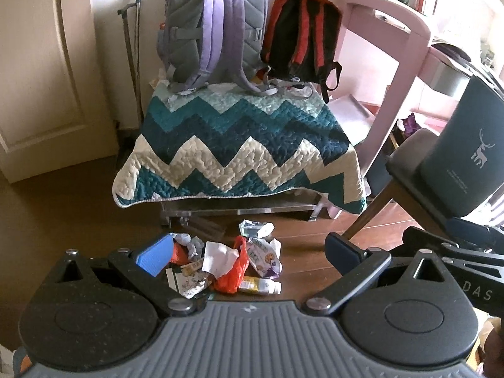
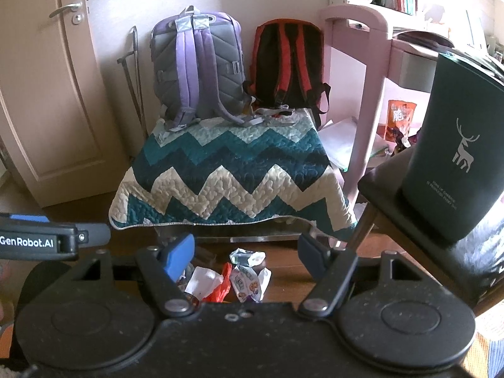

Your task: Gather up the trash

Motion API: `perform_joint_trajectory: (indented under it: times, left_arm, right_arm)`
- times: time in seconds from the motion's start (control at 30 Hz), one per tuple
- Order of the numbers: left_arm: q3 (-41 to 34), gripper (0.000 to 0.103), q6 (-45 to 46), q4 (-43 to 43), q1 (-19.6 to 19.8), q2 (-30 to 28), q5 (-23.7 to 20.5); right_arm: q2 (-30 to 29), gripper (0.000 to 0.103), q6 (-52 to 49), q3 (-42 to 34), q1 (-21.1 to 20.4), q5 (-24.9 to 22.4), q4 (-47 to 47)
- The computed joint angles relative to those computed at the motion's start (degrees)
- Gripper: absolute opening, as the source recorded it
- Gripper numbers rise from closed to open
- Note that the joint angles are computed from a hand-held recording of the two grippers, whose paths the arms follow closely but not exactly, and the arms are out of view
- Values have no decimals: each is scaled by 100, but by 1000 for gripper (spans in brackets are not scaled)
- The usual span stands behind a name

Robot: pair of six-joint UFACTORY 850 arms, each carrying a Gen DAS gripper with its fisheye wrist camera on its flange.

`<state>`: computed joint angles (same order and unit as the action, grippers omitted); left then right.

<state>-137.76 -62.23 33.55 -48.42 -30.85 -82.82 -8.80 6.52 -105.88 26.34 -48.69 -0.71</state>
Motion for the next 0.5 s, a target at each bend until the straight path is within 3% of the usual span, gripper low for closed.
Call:
perform_joint_trajectory:
  times: [0.5]
  left_arm:
    - [58,103,-21,-29,4,22,31]
  right_arm:
    - [75,72,-174,111,-3,134,96]
